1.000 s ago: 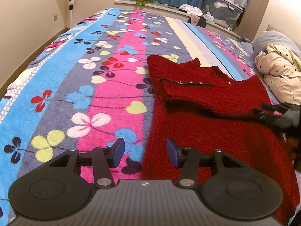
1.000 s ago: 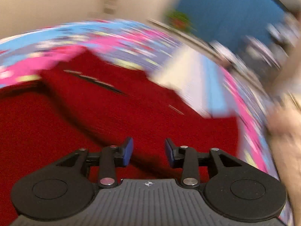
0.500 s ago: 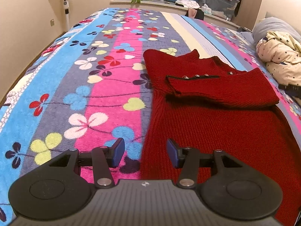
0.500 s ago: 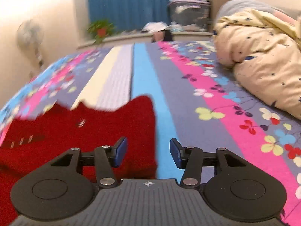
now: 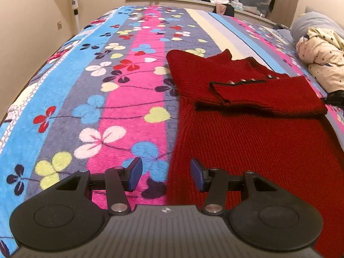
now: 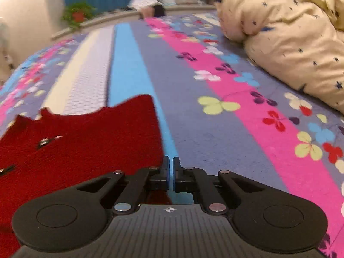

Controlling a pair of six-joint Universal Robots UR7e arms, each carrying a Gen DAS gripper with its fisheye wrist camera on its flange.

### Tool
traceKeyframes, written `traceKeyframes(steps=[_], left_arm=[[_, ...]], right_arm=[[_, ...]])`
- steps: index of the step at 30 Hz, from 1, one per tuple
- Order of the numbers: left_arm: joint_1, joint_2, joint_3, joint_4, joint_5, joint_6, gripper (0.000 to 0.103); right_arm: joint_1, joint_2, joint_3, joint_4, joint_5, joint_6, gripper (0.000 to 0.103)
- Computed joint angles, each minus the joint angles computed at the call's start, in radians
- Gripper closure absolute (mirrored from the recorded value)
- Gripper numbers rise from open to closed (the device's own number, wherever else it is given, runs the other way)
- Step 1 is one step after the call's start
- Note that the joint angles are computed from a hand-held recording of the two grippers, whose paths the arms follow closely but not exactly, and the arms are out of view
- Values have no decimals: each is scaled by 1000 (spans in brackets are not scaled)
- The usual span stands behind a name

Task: Fold small clothes

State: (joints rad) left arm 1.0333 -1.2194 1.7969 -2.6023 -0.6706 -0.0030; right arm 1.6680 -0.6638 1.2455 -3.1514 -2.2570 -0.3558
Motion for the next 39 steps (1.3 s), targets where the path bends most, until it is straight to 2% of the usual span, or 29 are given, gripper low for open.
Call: traceKeyframes(steps=[2, 3, 5, 7, 9, 10, 12, 15, 17, 20, 22, 26, 30, 33, 35, 37, 39], left_arm=[[-4, 0, 8, -15, 4, 24, 48], [-4, 0, 11, -18, 5, 32, 48], [-4, -2, 15, -5, 2, 34, 48], [1, -6, 12, 61, -7, 12, 45], [1, -2, 5, 172, 23, -26, 45], [-1, -1, 12, 216, 51, -33, 42], [-15, -8, 41, 191, 90, -2, 38], [-27, -42, 68, 218, 89, -45, 38], [-38, -73, 90, 234, 81, -80, 38], [-70, -126, 136, 237, 70, -101, 38], [-93, -168, 166, 255, 54, -121, 38], [-118, -241, 208, 321, 25, -178, 38], [-119, -312, 262, 355, -24, -275, 38], [-109, -340, 302, 355, -74, -364, 38], [-107, -345, 325, 353, -96, -383, 38], [-132, -349, 366, 326, -52, -378, 37], [-147, -360, 400, 286, -34, -386, 37]], right_arm=[[-8, -48, 92, -70, 66, -28, 87], [-11, -68, 120, -51, 59, -18, 84], [-2, -96, 151, 56, -53, 1, 82], [7, -134, 198, 156, -151, 42, 82], [13, -193, 284, 102, -137, 72, 81], [17, -223, 323, 83, -131, 92, 78], [32, -294, 416, 46, -110, 132, 75], [54, -380, 536, -35, -74, 131, 65], [59, -426, 609, -88, -41, 119, 54], [63, -496, 728, -164, -1, 92, 53], [58, -529, 783, -173, 4, 93, 53], [28, -619, 873, -87, 44, 144, 53], [3, -669, 917, -32, 35, 136, 53], [-17, -708, 932, 66, 70, 192, 46], [-32, -721, 924, 169, 95, 244, 42], [-34, -711, 911, 248, 76, 269, 41], [-21, -697, 914, 235, 51, 251, 39]])
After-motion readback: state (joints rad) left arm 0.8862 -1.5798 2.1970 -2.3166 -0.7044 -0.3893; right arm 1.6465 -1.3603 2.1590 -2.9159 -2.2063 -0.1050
